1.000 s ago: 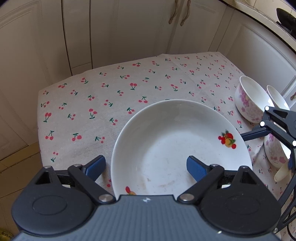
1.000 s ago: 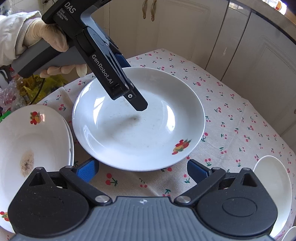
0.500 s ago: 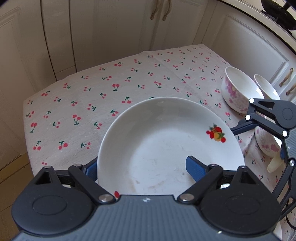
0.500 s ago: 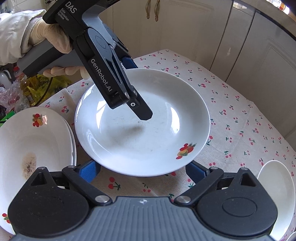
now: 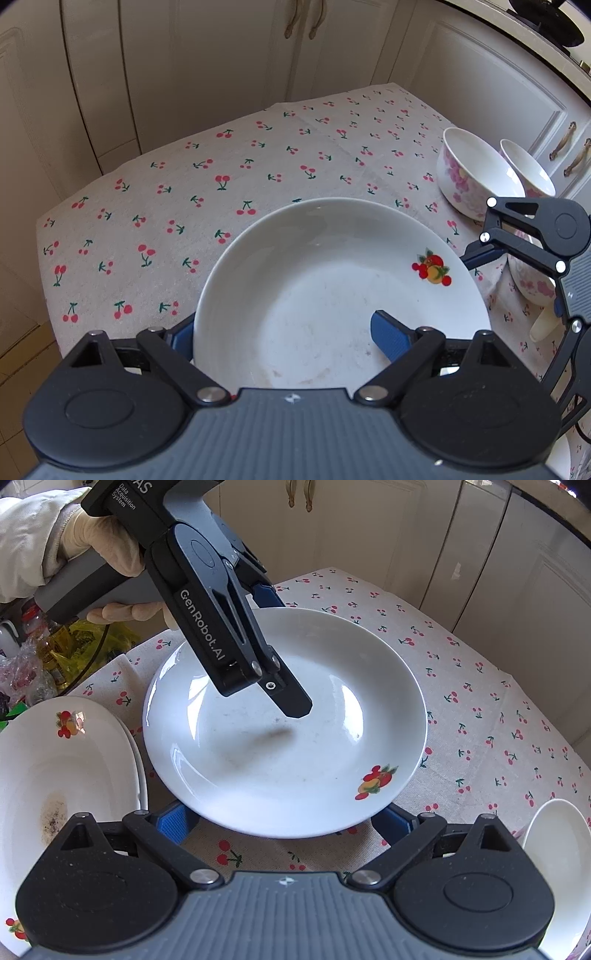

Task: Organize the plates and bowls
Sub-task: 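Reach the left tool to a clean white plate and grip its rim, then lift the fruit-decal plate with the left tool and carry it toward the plate stack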

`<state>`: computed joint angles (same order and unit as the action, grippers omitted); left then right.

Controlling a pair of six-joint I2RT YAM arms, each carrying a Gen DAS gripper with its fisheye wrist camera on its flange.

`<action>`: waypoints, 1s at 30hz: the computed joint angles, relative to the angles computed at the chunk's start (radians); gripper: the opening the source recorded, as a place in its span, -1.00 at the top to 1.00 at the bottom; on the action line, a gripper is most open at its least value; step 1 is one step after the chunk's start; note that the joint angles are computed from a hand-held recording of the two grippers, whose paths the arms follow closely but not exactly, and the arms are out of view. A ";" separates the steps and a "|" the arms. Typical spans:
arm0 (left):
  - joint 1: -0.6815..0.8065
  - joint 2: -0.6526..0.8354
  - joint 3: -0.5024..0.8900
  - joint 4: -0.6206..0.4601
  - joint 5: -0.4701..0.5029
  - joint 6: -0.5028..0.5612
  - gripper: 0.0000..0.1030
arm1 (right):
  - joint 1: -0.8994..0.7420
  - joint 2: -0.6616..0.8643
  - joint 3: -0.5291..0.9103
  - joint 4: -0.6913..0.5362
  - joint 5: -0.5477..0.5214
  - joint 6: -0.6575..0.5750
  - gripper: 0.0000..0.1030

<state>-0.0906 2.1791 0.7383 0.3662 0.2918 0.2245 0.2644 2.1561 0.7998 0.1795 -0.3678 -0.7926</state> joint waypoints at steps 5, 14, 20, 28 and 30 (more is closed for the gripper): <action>0.017 0.000 0.011 -0.020 0.033 -0.004 -0.78 | -0.003 -0.007 -0.020 0.028 0.004 -0.006 -0.95; 0.009 -0.015 0.002 -0.014 0.025 -0.024 -0.77 | -0.016 -0.029 -0.054 0.066 -0.004 -0.013 -0.95; 0.008 -0.027 -0.006 -0.007 0.022 -0.032 -0.77 | -0.027 -0.041 -0.068 0.073 -0.025 -0.009 -0.95; 0.001 -0.056 -0.031 0.005 0.012 -0.046 -0.77 | -0.035 -0.080 -0.102 0.092 -0.041 -0.010 -0.95; -0.004 -0.065 -0.038 0.008 0.008 -0.045 -0.77 | -0.038 -0.089 -0.112 0.098 -0.045 -0.011 -0.95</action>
